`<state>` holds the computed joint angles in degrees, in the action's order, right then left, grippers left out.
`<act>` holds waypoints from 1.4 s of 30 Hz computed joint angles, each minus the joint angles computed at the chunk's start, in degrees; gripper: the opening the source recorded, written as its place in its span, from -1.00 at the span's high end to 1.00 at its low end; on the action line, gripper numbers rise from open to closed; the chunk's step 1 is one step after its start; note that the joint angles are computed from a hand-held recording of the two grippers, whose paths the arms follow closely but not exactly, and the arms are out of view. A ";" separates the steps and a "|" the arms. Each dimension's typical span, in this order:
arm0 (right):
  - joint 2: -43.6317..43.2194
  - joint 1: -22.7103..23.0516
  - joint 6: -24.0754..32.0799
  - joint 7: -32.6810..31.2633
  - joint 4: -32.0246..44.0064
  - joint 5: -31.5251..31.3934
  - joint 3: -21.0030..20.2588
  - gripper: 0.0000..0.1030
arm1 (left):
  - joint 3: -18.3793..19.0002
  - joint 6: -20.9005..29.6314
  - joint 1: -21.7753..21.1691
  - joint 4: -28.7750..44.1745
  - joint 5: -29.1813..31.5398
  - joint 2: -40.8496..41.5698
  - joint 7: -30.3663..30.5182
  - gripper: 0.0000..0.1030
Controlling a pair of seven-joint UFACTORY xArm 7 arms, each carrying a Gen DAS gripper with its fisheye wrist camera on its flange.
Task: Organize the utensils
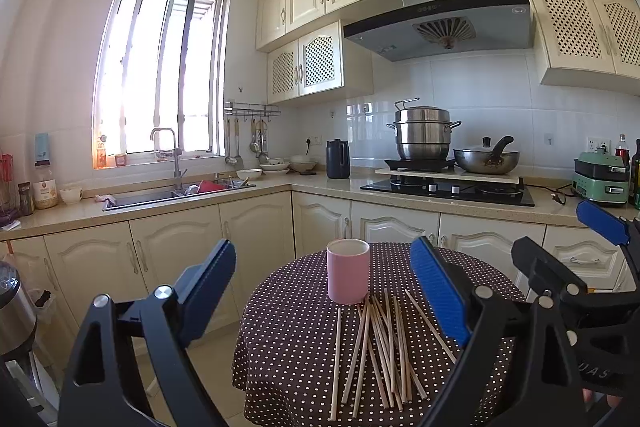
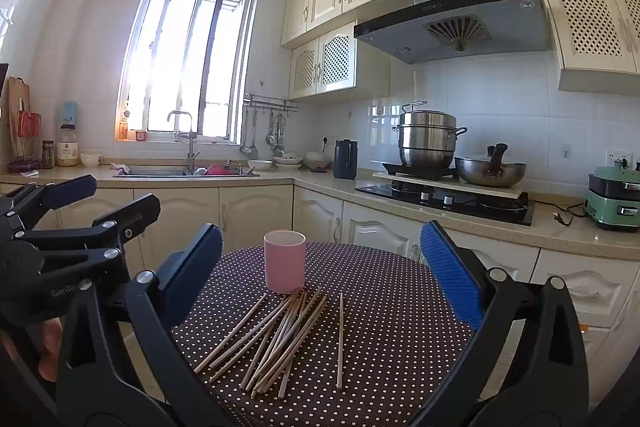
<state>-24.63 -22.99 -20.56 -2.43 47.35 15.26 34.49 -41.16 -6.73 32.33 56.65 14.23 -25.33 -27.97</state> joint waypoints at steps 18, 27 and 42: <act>0.67 0.57 0.09 0.40 -0.02 0.41 -0.16 -0.89 | 0.77 0.38 -1.01 0.11 -0.35 0.53 0.40 -0.70; 0.58 -0.03 0.55 0.63 0.13 0.52 0.23 -0.89 | 1.09 0.75 -1.58 0.46 0.17 1.14 -0.18 -0.70; 1.04 1.01 1.71 1.95 0.11 -0.69 -1.32 -0.89 | -0.59 1.37 -0.02 1.59 1.95 1.77 -1.74 -0.70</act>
<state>-23.59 -21.99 -18.85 -0.48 47.46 14.58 33.17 -41.75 -5.36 32.31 58.24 16.17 -23.57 -29.72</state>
